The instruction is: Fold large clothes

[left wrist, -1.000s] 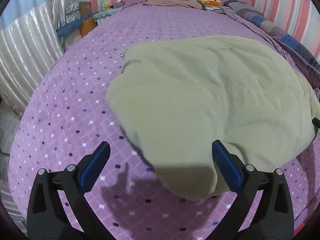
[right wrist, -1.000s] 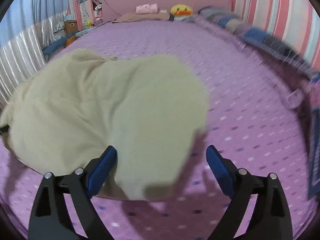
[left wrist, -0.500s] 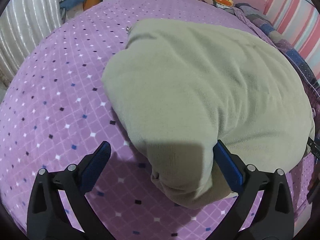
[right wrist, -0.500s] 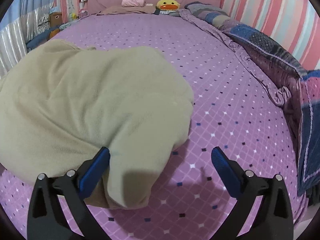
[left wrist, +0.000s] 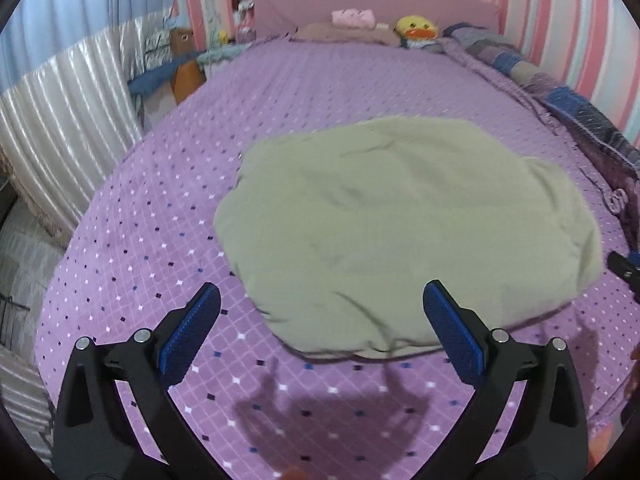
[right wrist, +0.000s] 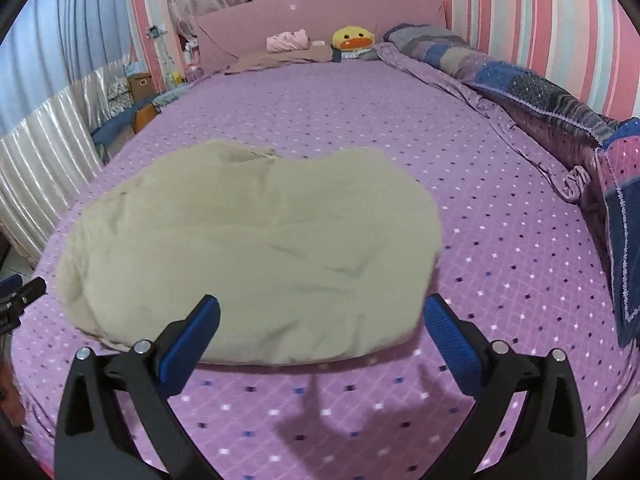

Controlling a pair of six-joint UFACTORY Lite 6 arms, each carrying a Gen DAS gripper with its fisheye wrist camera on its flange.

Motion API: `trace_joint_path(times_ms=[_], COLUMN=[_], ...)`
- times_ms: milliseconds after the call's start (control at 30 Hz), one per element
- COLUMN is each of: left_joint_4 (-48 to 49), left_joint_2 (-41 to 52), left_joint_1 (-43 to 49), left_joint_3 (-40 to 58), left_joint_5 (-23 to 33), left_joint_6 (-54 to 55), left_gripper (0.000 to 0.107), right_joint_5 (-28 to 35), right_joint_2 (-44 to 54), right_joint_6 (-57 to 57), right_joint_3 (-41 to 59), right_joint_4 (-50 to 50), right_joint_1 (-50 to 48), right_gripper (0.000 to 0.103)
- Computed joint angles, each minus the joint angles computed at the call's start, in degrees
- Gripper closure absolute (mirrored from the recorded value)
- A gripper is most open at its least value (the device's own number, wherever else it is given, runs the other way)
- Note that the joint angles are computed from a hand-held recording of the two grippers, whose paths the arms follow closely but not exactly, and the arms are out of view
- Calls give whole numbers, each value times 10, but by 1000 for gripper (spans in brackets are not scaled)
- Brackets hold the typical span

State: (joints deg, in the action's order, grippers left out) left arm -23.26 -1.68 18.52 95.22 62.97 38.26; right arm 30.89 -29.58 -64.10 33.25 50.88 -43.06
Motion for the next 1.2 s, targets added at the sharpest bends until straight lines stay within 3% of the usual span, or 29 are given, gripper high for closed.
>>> trace_joint_path(times_ms=[233, 333, 500, 667, 867, 1200], left_joint_4=[21, -10, 6, -28, -7, -36], left_joint_2=[-35, -50, -68, -43, -57, -32], left_joint_1=[-32, 21, 27, 71, 62, 90], left_joint_3=[35, 56, 73, 132, 131, 225], left_joint_5=[36, 78, 79, 141, 144, 208], left_joint_6=[-61, -29, -33, -29, -32, -24], left_gripper=[7, 7, 7, 7, 7, 7], right_joint_5=[77, 117, 109, 136, 166, 196], right_joint_2=[-118, -152, -201, -227, -246, -253], right_joint_6=[194, 236, 390, 475, 600, 705], right_joint_3=[8, 22, 32, 58, 99, 146], right_joint_4=[-127, -147, -288, -357, -467, -565], right_joint_1=[27, 32, 124, 169, 254, 332], right_gripper=[2, 2, 2, 2, 2, 2])
